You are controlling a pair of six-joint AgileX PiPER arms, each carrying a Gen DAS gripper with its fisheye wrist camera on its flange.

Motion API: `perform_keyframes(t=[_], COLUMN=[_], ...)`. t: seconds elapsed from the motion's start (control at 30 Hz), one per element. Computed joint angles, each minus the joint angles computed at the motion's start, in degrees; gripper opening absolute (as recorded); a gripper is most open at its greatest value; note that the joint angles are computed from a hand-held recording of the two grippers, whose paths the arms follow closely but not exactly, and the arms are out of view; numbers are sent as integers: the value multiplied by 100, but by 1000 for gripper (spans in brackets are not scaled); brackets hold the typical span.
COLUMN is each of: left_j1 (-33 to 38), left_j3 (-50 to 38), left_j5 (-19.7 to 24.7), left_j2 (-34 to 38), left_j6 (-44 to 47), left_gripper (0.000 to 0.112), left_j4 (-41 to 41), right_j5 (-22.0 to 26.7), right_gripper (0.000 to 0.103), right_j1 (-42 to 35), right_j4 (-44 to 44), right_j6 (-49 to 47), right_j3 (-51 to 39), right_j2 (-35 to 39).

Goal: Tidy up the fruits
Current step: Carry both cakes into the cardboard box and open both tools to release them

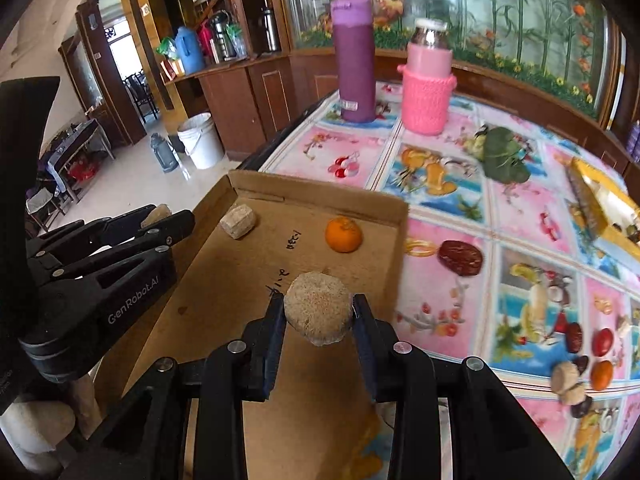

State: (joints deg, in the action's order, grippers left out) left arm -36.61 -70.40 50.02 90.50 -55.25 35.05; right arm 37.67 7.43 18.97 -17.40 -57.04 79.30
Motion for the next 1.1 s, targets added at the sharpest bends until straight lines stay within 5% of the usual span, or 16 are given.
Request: perform_keyframes(t=[0.5,0.77,1.1], left_j1=[755,736,495], left_j3=[-281,-259,-64], left_j5=[-369,-396,-250], left_j2=[764,741,344], left_j6=[1138,1153,694], left_gripper=[33,40,52], left_j4=[-1324,-1332,-854], right_j5=[15,-66,-171], right_gripper=[36,37,50], right_j1=[313,327,320], right_j4=[-390,-399,-223], right_j6=[708,690,431], right_j3=[-700,-690,-440], right_j2=[1432,1455,1029])
